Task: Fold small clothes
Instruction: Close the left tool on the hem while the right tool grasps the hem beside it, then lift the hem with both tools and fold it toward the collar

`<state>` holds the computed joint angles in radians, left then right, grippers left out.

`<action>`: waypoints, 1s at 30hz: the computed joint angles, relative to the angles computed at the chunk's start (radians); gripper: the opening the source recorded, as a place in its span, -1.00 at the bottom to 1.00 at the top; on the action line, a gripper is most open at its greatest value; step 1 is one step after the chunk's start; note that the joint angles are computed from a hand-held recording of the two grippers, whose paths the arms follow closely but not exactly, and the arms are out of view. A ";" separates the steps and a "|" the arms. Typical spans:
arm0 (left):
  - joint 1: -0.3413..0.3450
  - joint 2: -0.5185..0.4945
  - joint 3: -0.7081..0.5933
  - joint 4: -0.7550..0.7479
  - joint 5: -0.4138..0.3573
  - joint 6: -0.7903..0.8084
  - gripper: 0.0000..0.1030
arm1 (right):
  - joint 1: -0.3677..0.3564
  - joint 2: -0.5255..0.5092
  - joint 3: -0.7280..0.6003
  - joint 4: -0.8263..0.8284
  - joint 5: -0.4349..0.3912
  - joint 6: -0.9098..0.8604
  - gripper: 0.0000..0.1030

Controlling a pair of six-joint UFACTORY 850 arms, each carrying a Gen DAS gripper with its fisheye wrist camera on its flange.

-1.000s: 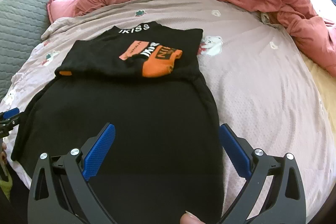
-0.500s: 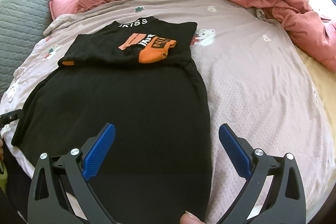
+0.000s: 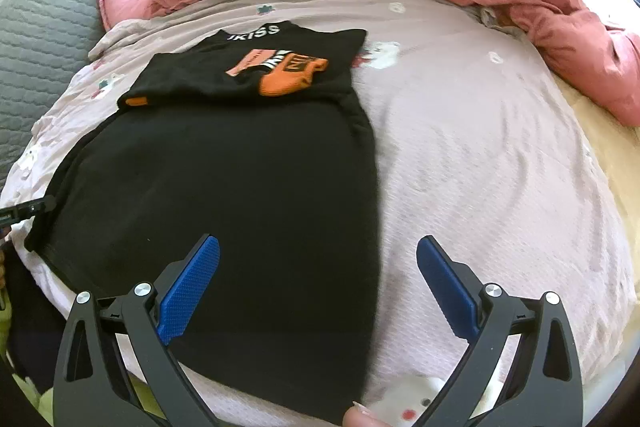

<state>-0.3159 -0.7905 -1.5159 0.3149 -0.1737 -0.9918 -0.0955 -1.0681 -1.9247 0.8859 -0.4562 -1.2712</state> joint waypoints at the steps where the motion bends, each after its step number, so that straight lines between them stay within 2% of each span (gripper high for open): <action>1: 0.001 -0.001 -0.002 -0.018 -0.003 0.014 -0.65 | -0.005 0.000 0.001 0.001 -0.009 0.001 0.90; 5: 0.004 -0.016 -0.021 -0.094 -0.033 0.085 -0.60 | -0.020 -0.002 0.006 -0.019 -0.057 0.002 0.82; 7: 0.002 -0.019 -0.025 -0.093 -0.040 0.090 -0.56 | -0.025 -0.009 -0.004 -0.054 -0.081 0.032 0.43; 8: 0.002 -0.021 -0.029 -0.099 -0.045 0.098 -0.56 | -0.027 -0.015 -0.012 -0.069 -0.094 0.048 0.37; 13: 0.004 -0.023 -0.029 -0.105 -0.047 0.102 -0.56 | -0.033 -0.015 -0.010 -0.080 -0.113 0.046 -0.27; 15: 0.003 -0.024 -0.030 -0.103 -0.052 0.101 -0.56 | -0.034 -0.012 -0.005 -0.085 -0.112 0.038 -0.37; 18: 0.004 -0.027 -0.036 -0.108 -0.061 0.108 -0.56 | -0.038 -0.016 -0.007 -0.082 -0.120 0.033 -0.41; 21: 0.007 -0.036 -0.047 -0.172 -0.067 0.174 -0.40 | -0.040 -0.045 -0.046 -0.103 -0.152 0.072 -0.38; 24: 0.004 -0.047 -0.065 -0.174 -0.088 0.189 -0.37 | -0.043 -0.064 -0.068 -0.101 -0.170 0.084 -0.37; 26: 0.001 -0.054 -0.077 -0.154 -0.103 0.178 -0.37 | -0.045 -0.060 -0.062 -0.083 -0.170 0.056 -0.48; 27: -0.001 -0.057 -0.082 -0.142 -0.110 0.169 -0.38 | -0.046 -0.054 -0.057 -0.072 -0.168 0.036 -0.68; 28: -0.002 -0.059 -0.086 -0.134 -0.114 0.165 -0.48 | -0.047 -0.051 -0.055 -0.064 -0.168 0.027 -0.79; 29: -0.002 -0.059 -0.084 -0.136 -0.107 0.170 -0.56 | -0.049 -0.049 -0.057 -0.053 -0.177 0.017 -0.81; 30: -0.001 -0.053 -0.075 -0.149 -0.086 0.186 -0.75 | -0.051 -0.049 -0.060 -0.044 -0.184 0.011 -0.83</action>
